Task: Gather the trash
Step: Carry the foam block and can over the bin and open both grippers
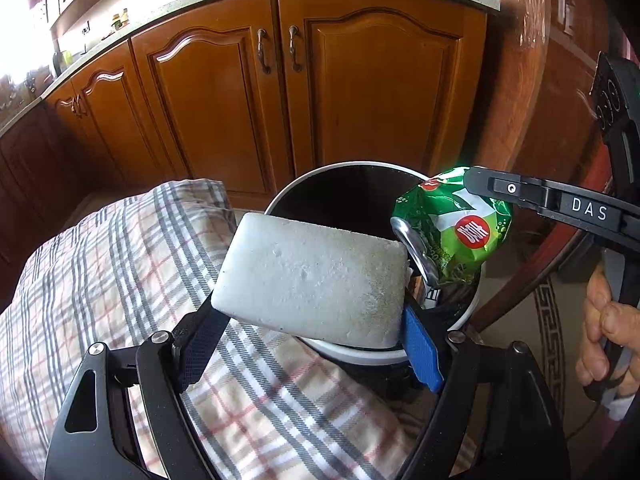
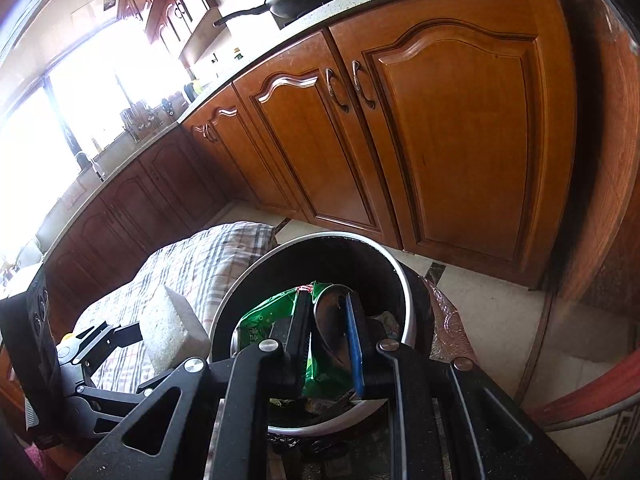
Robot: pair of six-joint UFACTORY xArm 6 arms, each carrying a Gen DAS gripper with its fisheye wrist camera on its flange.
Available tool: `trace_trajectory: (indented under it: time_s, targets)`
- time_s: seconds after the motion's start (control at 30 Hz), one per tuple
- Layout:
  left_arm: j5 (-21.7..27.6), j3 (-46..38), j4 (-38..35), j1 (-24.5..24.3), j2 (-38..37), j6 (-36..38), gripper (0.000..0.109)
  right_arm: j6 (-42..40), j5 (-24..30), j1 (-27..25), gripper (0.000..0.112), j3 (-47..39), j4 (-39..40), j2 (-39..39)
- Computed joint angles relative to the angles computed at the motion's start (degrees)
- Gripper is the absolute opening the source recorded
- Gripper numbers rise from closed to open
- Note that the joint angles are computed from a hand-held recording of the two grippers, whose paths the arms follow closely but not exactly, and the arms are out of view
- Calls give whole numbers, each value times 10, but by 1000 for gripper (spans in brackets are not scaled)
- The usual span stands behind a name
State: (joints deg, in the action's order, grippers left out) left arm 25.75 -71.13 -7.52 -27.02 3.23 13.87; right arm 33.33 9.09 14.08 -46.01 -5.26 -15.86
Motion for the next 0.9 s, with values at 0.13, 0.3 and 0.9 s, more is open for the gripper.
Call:
trace_trajectory:
  time_s: [0.13,0.3,0.9]
  targets:
    - [3,-9,4,-2,9,-5,81,-9,2,-2,17,-6,8,7]
    - [10,-27,3,-1,25,-8,81,-14,5,-4,17,-12,12,13]
    - [41,-97,-5,-5,81,0,84,-51,24,-5,17,-33,56,38]
